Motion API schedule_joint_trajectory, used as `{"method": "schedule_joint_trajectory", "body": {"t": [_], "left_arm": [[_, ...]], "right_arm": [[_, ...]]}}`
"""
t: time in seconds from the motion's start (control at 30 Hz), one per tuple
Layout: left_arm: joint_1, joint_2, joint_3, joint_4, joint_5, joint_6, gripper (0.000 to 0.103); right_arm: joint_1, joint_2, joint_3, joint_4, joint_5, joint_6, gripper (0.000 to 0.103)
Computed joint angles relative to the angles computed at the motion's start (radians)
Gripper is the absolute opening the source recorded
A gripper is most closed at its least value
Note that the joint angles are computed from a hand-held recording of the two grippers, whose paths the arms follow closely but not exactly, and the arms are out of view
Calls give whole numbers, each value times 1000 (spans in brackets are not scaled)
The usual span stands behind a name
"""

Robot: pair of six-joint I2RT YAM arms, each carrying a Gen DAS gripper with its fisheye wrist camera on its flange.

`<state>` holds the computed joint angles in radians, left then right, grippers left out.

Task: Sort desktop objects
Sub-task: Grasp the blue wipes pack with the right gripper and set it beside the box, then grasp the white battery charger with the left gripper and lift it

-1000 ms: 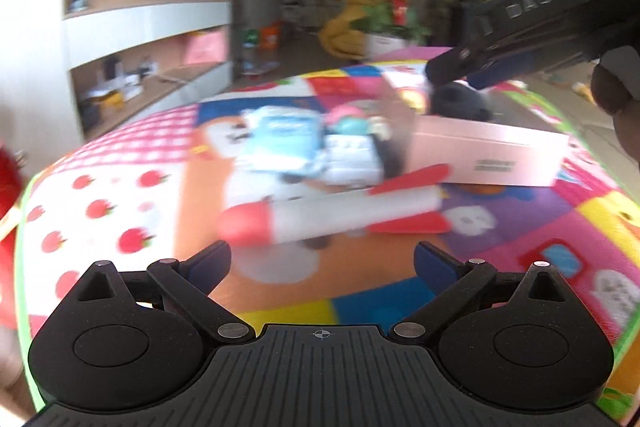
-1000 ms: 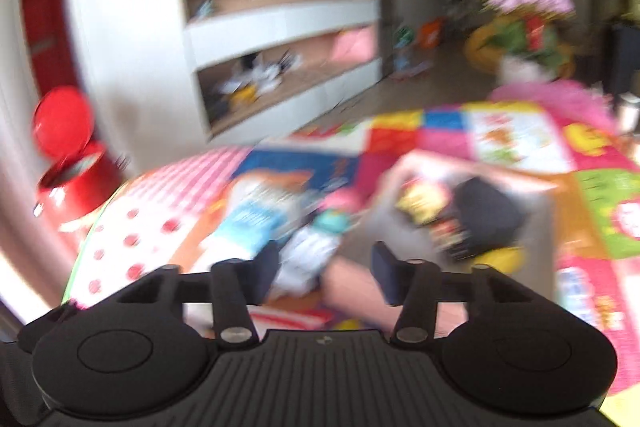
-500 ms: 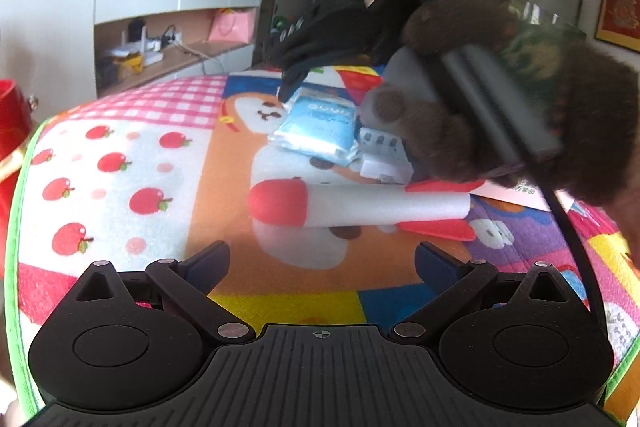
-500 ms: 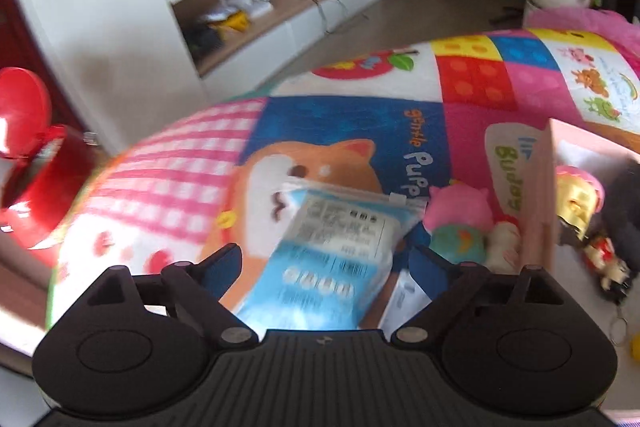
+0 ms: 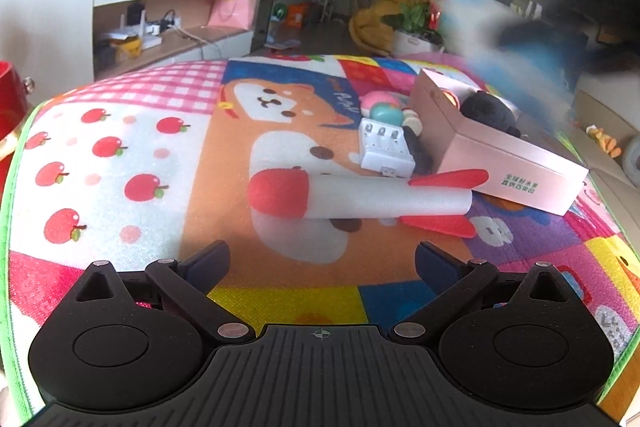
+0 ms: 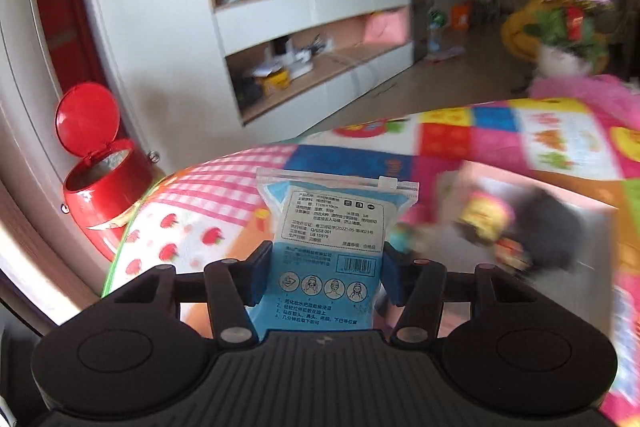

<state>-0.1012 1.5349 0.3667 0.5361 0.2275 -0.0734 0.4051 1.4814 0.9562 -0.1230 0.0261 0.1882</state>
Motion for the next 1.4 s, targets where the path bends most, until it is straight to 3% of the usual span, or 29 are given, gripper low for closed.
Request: {"method": "schedule_joint_trajectory", "body": {"t": [0.13, 0.27, 0.33, 0.47, 0.53, 0.7, 0.8, 0.87, 0.9, 1.03, 1.17, 1.27, 1.33, 1.4], "left_arm": [[-31, -2, 12, -28, -50, 17, 102], [-82, -7, 23, -59, -126, 49, 102], [-112, -7, 35, -84, -167, 72, 102], [-175, -20, 34, -78, -232, 149, 102], [-208, -22, 39, -69, -249, 197, 102], [-241, -21, 95, -58, -239, 203, 102], [-192, -4, 198, -147, -158, 130, 101], [-167, 26, 288, -232, -93, 158, 83], [-167, 51, 332, -265, -87, 183, 69], [-161, 211, 542, -390, -55, 208, 82], [-177, 385, 747, -531, -75, 236, 81], [-177, 462, 821, -580, -59, 260, 70], [-161, 464, 818, -572, -23, 246, 54], [-160, 433, 768, -515, -65, 244, 53]], "right_arm": [[-63, -265, -263, -36, 32, 11, 55], [-130, -396, -477, -25, 77, 80, 56], [-130, -416, -565, 51, 148, 114, 57], [-155, -499, -705, 193, 190, 181, 81], [-141, -502, -755, 273, 230, 175, 87], [-37, -396, -862, 564, 437, 118, 88], [-85, -328, -908, 722, 388, 143, 93], [-134, -325, -910, 726, 324, 166, 96], [-157, -326, -912, 730, 299, 176, 98], [-221, -305, -915, 740, 213, 216, 100], [-252, -279, -915, 756, 167, 226, 102], [-275, -264, -909, 754, 132, 241, 103], [-297, -255, -911, 763, 104, 250, 103], [-321, -243, -910, 770, 74, 261, 103]]}}
